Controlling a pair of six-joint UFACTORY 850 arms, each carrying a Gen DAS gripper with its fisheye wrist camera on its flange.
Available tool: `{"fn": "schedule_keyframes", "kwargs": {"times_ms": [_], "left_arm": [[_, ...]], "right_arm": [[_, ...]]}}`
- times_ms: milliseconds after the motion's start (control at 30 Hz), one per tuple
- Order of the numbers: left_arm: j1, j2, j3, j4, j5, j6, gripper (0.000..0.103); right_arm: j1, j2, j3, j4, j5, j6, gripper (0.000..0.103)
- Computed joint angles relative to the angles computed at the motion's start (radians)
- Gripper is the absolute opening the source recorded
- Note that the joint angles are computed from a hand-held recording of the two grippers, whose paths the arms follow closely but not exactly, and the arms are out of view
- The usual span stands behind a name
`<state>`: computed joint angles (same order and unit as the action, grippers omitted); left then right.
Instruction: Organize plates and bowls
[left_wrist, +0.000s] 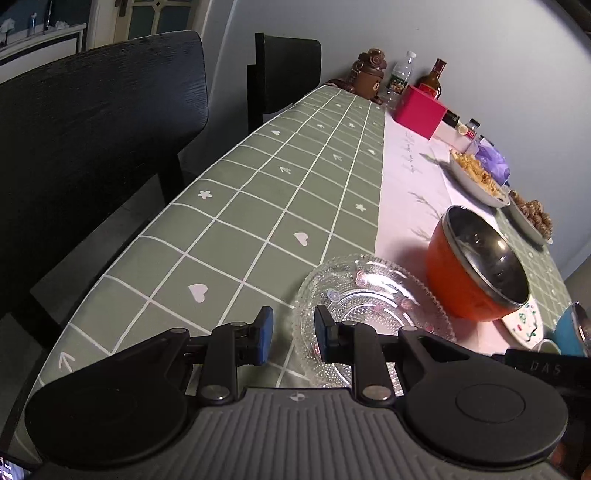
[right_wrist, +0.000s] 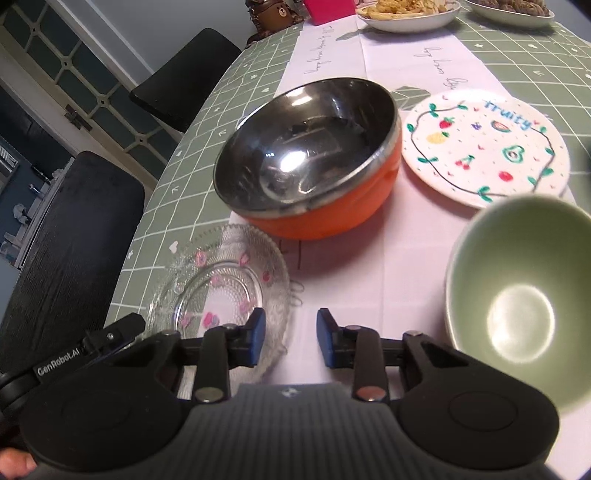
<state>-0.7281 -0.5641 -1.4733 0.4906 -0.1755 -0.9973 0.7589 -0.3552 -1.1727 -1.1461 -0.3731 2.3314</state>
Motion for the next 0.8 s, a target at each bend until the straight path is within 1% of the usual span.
{"fn": "schedule_keyframes", "kwargs": {"times_ms": [67, 100, 200, 300, 367, 400, 433, 467, 500, 567, 633, 700, 800], "left_arm": [[0.001, -0.008, -0.007, -0.032, -0.01, 0.033, 0.027], [0.001, -0.012, -0.01, -0.04, -0.015, 0.035, 0.027], [0.004, -0.021, -0.018, -0.109, -0.017, 0.094, 0.027], [0.002, -0.025, -0.019, -0.123, -0.008, 0.108, 0.027], [0.0, -0.028, -0.02, -0.093, -0.001, 0.083, 0.027], [0.0, -0.031, -0.022, -0.092, 0.0, 0.084, 0.025], [0.0, -0.033, -0.026, -0.134, 0.002, 0.127, 0.021], [0.0, -0.035, -0.028, -0.182, 0.005, 0.169, 0.019], [-0.001, -0.037, -0.035, -0.187, -0.006, 0.171, 0.019], [-0.008, -0.04, -0.041, -0.107, -0.019, 0.099, 0.019], [-0.012, -0.041, -0.044, -0.057, -0.03, 0.06, 0.018], [-0.014, -0.04, -0.045, -0.047, -0.037, 0.053, 0.018], [-0.013, -0.034, -0.036, -0.018, -0.033, 0.022, 0.016]], "right_arm": [[-0.003, -0.004, 0.001, -0.04, 0.004, 0.039, 0.029], [-0.005, -0.007, 0.0, -0.049, 0.007, 0.05, 0.024], [-0.007, -0.008, 0.007, -0.096, 0.015, 0.1, 0.019], [-0.013, -0.001, 0.023, -0.16, 0.031, 0.175, 0.014], [-0.02, 0.003, 0.033, -0.207, 0.053, 0.229, 0.013], [-0.021, 0.003, 0.036, -0.226, 0.059, 0.251, 0.011], [-0.022, 0.003, 0.036, -0.236, 0.067, 0.263, 0.008], [-0.02, 0.002, 0.037, -0.247, 0.061, 0.276, 0.008], [-0.018, 0.001, 0.037, -0.26, 0.057, 0.287, 0.008], [-0.015, 0.003, 0.039, -0.275, 0.053, 0.298, 0.007], [-0.015, 0.005, 0.045, -0.294, 0.055, 0.323, 0.007], [-0.012, 0.008, 0.049, -0.3, 0.052, 0.344, 0.006], [-0.01, 0.007, 0.047, -0.277, 0.051, 0.321, 0.006]]}}
